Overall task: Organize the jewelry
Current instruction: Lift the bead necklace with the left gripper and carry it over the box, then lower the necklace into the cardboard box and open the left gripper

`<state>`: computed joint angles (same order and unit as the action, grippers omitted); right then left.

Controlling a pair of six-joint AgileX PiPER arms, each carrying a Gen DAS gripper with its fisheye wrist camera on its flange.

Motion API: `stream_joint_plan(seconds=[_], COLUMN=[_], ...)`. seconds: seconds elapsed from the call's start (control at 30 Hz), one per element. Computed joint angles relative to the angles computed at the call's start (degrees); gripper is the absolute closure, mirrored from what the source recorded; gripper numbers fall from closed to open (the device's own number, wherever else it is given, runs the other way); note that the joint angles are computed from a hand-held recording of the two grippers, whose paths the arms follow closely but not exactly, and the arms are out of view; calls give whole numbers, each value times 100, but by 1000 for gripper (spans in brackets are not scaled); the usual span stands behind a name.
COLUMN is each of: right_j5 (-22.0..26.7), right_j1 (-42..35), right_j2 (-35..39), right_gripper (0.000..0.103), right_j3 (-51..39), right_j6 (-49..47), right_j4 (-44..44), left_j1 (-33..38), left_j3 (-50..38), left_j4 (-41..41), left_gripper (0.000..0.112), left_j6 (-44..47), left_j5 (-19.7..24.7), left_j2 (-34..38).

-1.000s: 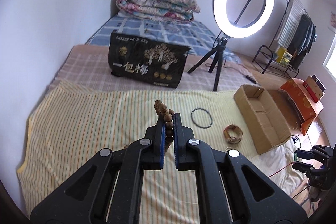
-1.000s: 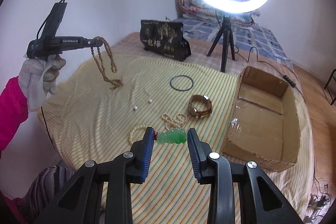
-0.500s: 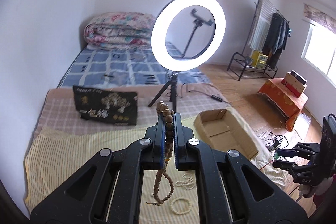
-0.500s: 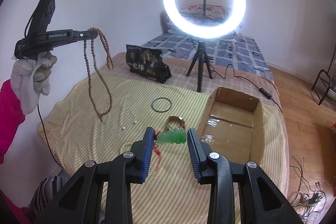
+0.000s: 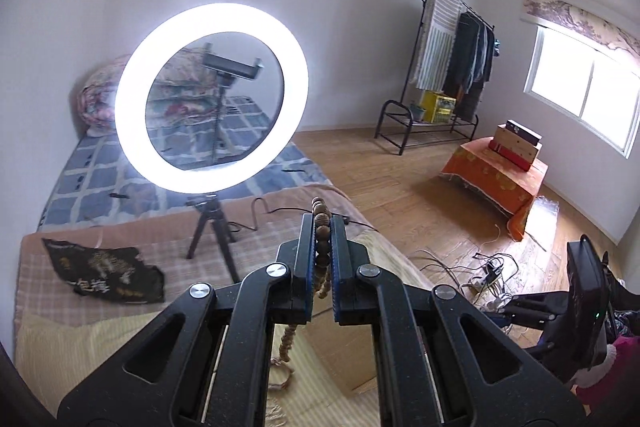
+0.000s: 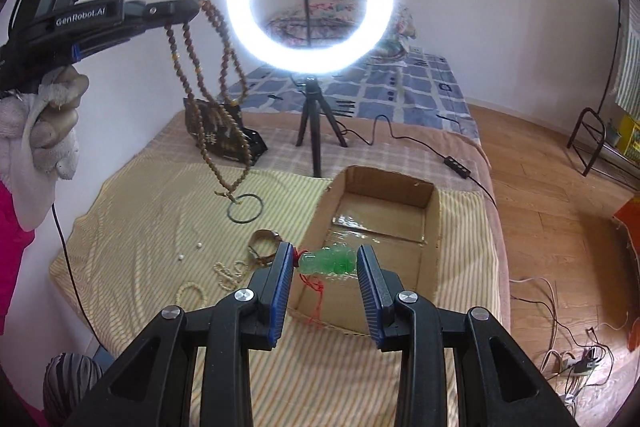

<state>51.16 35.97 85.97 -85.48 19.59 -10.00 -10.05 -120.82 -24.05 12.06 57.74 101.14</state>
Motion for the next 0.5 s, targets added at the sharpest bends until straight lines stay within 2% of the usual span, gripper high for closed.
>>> stream_joint_plan(seconds=[0.27, 0.5], right_j5=[-210, -403], right_j1=[-598, -831], right_j2=[148, 420], right_gripper=[70, 70], right_j3=[129, 284], right_j6=[-459, -712], right_j4=[430, 640], left_j1=[-643, -1055], left_j3=[-1195, -1564], left_j4=[318, 754], left_gripper=[108, 108], left_j6=[-616, -825], left_j5=[232, 185], left_j2=[1235, 1923])
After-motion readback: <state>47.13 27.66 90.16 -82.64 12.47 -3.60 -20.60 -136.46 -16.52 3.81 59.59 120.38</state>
